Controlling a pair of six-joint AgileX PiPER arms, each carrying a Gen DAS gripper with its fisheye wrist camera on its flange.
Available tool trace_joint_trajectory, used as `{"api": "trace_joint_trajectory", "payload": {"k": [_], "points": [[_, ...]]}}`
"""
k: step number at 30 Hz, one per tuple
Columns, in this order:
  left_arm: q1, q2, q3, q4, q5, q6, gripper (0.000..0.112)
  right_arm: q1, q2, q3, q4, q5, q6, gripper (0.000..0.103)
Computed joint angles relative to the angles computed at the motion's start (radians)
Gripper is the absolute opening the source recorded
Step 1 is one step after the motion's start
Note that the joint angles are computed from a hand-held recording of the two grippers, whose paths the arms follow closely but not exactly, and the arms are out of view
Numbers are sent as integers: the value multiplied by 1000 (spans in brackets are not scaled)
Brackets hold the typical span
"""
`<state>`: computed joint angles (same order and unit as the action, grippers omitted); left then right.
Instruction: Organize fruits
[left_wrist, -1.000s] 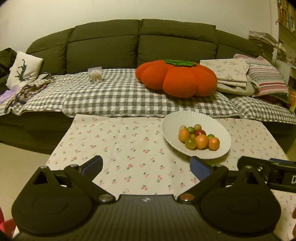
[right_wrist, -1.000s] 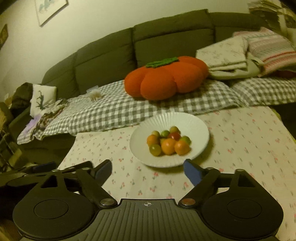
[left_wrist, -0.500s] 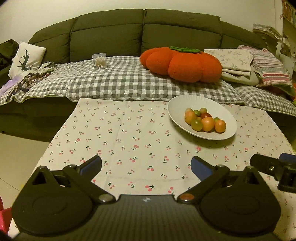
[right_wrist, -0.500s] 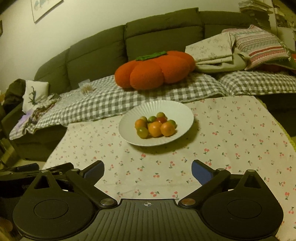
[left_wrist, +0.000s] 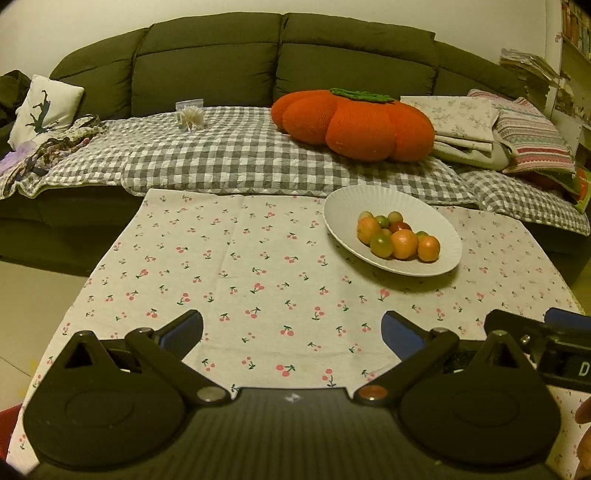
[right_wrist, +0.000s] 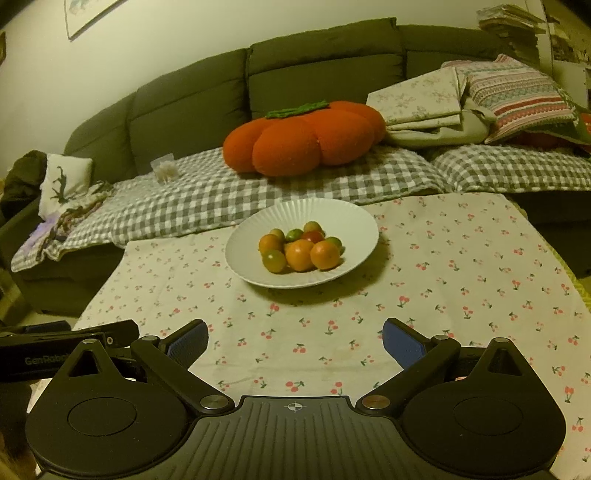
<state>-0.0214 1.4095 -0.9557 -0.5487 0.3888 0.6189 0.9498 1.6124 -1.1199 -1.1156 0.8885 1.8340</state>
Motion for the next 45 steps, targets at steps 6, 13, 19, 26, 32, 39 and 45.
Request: {"api": "trace_joint_trajectory", "payload": {"k": [6,13,19,26,32,39,45], "points": [[-19,-3,6,52,-17,-44,102,0,6,-4,8,-1,-14,101],[-18,7,2,43,-10,-31,102,-2,8,-6,12,0,-20,101],[-25,4,8,58,-27,-42,102,-1,11,-6,12,-3,-24,101],[-25,4,10,36,-25,-15,102,-2,13,-5,12,-6,-27,101],[-28,0,17,21,-36,11,102,1,15,-8,14,-4,-29,101],[-29,0,19,15,-38,16,102,2,17,-11,17,-4,-36,101],[-17,-2,24,-42,-38,70,102,2,24,-16,19,-7,-41,101]]}}
